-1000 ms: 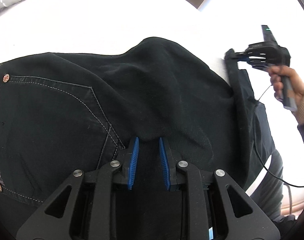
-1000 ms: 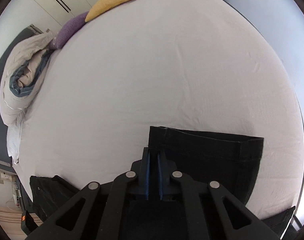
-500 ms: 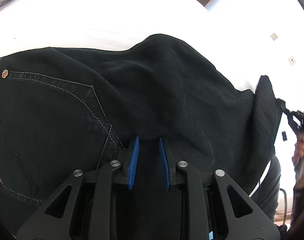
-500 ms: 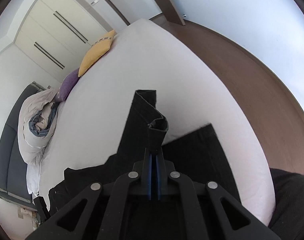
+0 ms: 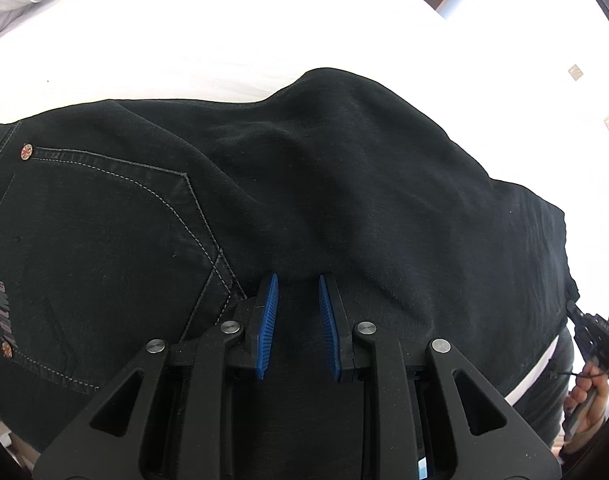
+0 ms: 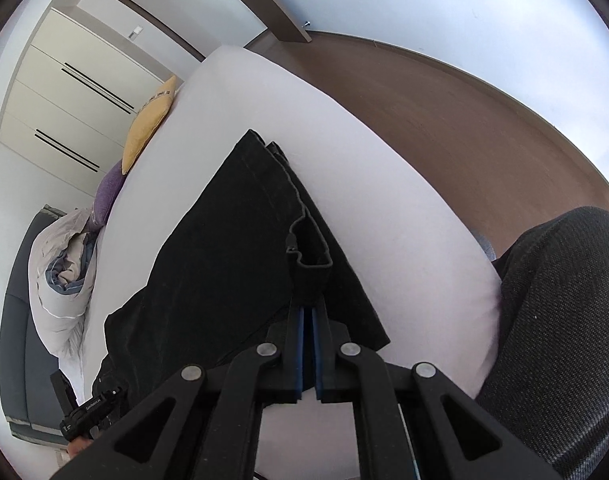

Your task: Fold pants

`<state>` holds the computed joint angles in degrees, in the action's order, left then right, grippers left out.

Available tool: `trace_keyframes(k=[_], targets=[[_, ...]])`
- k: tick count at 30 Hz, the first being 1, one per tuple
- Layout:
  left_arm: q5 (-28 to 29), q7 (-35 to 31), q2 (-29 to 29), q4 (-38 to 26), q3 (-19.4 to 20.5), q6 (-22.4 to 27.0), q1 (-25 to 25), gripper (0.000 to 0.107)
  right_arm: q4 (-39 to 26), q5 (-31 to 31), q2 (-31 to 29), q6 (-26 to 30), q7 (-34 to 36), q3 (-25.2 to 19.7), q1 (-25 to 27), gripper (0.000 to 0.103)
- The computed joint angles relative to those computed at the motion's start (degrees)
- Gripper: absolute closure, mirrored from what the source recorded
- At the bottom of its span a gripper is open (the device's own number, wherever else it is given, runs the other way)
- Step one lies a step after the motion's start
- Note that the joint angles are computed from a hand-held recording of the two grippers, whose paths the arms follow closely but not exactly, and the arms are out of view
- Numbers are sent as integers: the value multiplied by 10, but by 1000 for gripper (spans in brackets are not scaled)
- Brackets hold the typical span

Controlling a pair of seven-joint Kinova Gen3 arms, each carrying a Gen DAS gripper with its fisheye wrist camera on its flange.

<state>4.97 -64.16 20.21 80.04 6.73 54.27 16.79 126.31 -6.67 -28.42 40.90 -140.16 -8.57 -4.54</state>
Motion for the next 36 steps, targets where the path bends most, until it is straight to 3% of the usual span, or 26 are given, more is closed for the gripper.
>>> trace_keyframes(k=[3, 6, 12, 16, 21, 24, 29, 33, 36], targets=[[-14, 20, 5, -13, -3, 9, 14, 87, 5, -12, 3, -12, -8, 7, -7, 98], [-13, 26, 7, -17, 0, 8, 20, 87, 21, -40, -20, -11, 5, 41, -18, 99], [-24, 42, 18, -40, 0, 20, 34, 87, 22, -54, -39, 17, -9, 36, -3, 101], [-28, 46, 26, -52, 0, 24, 40, 87, 45, -53, -53, 27, -9, 62, 12, 101], [-36, 45, 21, -45, 0, 22, 47, 87, 72, -150, -93, -32, 73, 166, -82, 97], [-35, 49, 18, -38, 0, 14, 48, 87, 79, -184, -83, -61, 95, 167, -101, 78], [-28, 49, 11, -23, 3, 1, 45, 87, 108, -253, -53, -112, 127, 209, -158, 75], [-24, 49, 8, -11, 4, -11, 44, 87, 117, -277, -39, -141, 151, 223, -175, 74], [-23, 48, 5, -6, 5, -14, 42, 87, 123, -305, -29, -165, 180, 258, -217, 68]])
